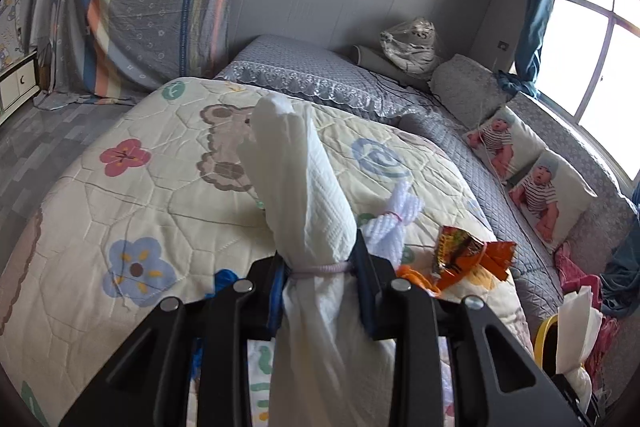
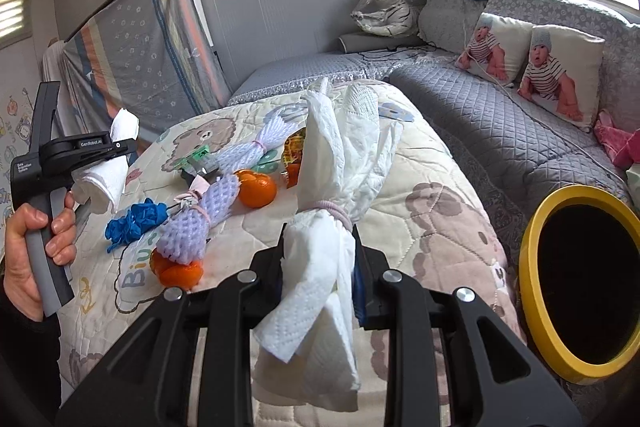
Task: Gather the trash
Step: 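Carry both tissue bundles over the yellow bin and open both tools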
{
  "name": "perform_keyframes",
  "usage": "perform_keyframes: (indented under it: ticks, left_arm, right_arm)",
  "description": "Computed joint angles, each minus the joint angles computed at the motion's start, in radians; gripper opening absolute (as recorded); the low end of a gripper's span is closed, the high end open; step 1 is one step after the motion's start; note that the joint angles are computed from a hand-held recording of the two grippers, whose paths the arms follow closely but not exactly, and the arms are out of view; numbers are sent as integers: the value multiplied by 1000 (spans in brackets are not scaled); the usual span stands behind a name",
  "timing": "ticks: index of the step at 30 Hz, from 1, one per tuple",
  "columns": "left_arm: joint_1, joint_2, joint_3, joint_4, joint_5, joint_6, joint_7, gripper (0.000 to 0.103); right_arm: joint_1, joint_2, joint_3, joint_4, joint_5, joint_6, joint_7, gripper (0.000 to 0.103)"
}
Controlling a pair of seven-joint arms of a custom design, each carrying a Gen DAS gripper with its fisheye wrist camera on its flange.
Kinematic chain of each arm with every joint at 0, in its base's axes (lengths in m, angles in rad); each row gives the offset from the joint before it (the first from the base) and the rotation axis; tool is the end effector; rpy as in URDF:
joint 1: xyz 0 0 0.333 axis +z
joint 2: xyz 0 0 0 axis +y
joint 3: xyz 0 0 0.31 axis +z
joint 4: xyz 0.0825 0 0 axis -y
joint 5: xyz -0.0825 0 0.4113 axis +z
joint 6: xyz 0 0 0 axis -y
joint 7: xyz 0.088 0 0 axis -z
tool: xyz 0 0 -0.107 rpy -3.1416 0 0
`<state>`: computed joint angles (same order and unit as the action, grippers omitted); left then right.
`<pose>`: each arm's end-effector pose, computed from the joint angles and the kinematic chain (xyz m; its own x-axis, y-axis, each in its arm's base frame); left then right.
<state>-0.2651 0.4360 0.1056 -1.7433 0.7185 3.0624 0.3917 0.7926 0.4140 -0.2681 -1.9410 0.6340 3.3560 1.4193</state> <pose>0.6980 -0.1751 0.3949 0.1548 -0.9469 0.2817 -0.5967 -0.3168 -0.7372 0.6059 0.2970 0.3686 0.1761 -0.9603 -0.2165 -0.5779 0.0771 -0.8125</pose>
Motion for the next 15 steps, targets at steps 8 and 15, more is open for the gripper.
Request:
perform_keyframes:
  ticks: [8, 15]
  left_arm:
    - [31, 63, -142, 76, -110, -5, 202, 27]
    - [47, 133, -266, 159, -238, -32, 423, 28]
  right_arm:
    - [10, -39, -44, -46, 93, 36, -38, 24]
    - [72, -63, -133, -69, 267, 76, -159, 24]
